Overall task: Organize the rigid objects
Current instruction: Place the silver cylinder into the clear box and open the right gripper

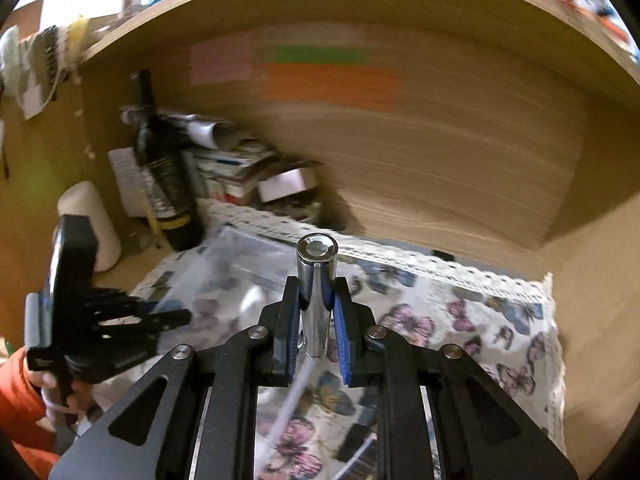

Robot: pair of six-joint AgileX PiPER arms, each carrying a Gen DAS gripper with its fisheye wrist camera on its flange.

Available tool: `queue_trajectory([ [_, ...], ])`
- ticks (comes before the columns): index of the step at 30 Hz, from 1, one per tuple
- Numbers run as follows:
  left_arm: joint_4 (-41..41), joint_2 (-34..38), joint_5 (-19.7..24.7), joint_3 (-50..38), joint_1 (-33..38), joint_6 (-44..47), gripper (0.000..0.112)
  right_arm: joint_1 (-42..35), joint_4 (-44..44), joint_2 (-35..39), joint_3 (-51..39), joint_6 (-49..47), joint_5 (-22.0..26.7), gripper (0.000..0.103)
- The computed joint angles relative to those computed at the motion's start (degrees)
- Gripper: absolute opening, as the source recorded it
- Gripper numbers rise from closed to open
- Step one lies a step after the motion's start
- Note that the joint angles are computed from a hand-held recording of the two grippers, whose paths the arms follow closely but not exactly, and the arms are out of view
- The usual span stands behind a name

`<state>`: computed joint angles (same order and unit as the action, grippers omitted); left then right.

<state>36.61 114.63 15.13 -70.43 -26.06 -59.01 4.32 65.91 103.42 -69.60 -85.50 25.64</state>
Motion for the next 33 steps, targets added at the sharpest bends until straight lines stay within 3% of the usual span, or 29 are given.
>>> queue_trajectory([
  [17, 2.0, -0.1, -0.8, 0.7, -0.1, -2.0, 0.014, 7.9, -21.5, 8.5, -7.5, 15.9, 5.2, 0.014],
  [21, 2.2, -0.1, -0.9, 0.8, -0.1, -2.2, 0.014, 9.1, -23.4, 9.2, -8.3, 16.9, 4.4, 0.014],
  [33, 2.7, -0.1, -1.0, 0.8, -0.1, -2.7, 0.014, 11.7, -36.1, 17.7, -18.6, 30.3, 9.0, 0.015],
])
